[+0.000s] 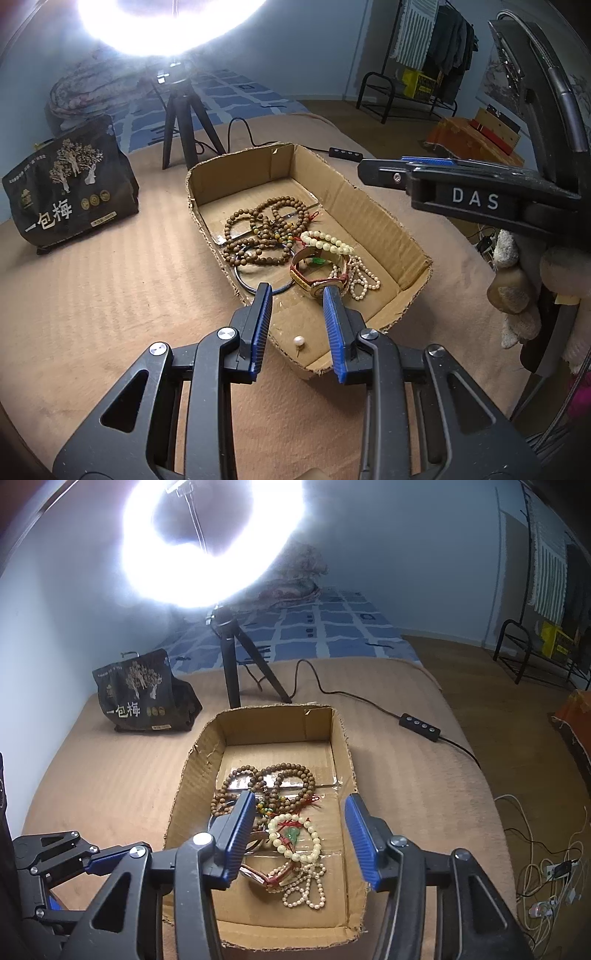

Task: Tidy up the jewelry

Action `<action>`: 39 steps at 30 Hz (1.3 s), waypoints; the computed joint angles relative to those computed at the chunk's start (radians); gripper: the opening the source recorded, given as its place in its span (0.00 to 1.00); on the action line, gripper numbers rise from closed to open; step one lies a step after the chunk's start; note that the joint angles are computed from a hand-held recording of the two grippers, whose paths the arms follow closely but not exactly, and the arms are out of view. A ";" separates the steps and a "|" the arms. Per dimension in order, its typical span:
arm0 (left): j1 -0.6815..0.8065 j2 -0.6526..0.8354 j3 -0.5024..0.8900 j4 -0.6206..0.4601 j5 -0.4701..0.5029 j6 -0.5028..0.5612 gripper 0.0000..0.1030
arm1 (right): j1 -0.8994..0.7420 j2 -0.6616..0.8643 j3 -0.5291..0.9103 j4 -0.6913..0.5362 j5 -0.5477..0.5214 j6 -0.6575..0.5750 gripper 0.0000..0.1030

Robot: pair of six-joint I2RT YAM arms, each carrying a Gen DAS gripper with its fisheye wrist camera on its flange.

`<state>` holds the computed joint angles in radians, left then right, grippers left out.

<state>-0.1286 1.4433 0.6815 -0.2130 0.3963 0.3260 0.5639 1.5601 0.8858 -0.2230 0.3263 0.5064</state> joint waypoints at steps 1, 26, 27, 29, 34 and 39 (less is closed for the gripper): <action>0.003 -0.016 -0.006 -0.007 -0.001 0.002 0.27 | 0.002 -0.009 -0.003 -0.003 0.004 0.005 0.52; 0.299 -0.531 -0.031 -0.428 0.145 0.190 0.27 | 0.325 -0.271 0.041 -0.331 0.283 0.220 0.72; 0.323 -0.545 -0.025 -0.453 0.162 0.208 0.27 | 0.343 -0.273 0.049 -0.351 0.298 0.235 0.72; 0.377 -0.573 -0.018 -0.498 0.195 0.247 0.27 | 0.391 -0.271 0.074 -0.404 0.341 0.275 0.73; 0.514 -0.619 -0.004 -0.601 0.276 0.364 0.27 | 0.502 -0.262 0.125 -0.518 0.435 0.394 0.79; 0.642 -0.644 0.015 -0.697 0.357 0.472 0.45 | 0.608 -0.243 0.160 -0.612 0.514 0.538 0.86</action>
<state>0.5129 0.7997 0.6963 -0.9103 0.7530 0.7982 1.1716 1.3168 1.0461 -0.8352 0.8399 1.0446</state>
